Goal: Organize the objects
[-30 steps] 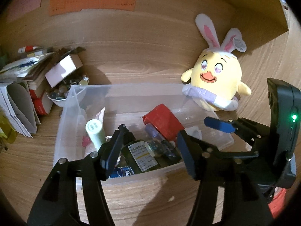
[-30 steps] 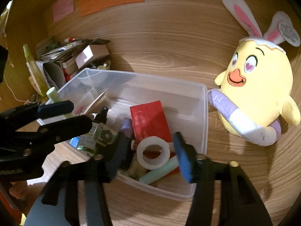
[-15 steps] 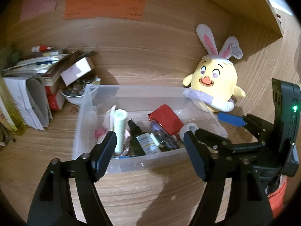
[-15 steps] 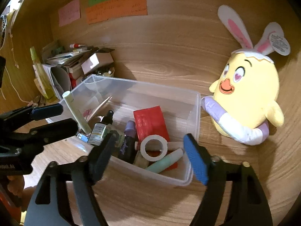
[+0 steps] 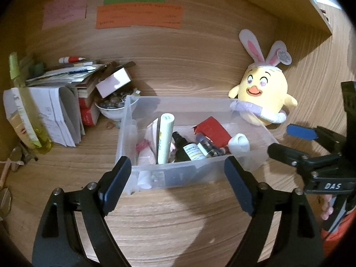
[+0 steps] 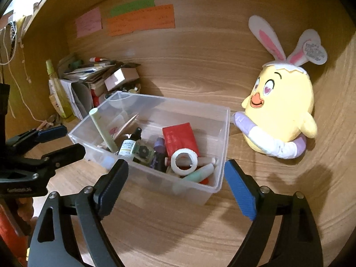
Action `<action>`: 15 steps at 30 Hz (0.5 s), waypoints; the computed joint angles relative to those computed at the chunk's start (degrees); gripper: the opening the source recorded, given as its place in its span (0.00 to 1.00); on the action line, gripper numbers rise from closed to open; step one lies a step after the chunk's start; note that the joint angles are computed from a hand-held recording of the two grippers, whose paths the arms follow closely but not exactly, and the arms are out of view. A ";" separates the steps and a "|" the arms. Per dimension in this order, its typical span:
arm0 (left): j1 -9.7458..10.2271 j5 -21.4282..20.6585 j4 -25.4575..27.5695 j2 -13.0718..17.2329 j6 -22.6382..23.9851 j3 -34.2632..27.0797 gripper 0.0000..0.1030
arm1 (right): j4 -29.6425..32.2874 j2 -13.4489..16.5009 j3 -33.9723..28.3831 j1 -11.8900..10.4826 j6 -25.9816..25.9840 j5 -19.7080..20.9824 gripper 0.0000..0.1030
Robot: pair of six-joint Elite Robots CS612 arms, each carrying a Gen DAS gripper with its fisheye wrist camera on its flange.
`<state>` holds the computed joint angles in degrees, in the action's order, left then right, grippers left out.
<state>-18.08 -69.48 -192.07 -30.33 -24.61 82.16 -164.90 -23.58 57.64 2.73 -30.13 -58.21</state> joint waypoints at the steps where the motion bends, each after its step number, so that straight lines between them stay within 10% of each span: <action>1: -0.16 0.69 -0.23 -0.02 0.16 0.25 0.83 | -0.96 -0.26 0.71 -0.03 0.01 -0.12 0.87; 15: -0.82 1.14 -2.56 -0.19 -0.03 1.81 0.83 | -3.73 -1.65 4.88 -0.55 0.94 1.54 0.91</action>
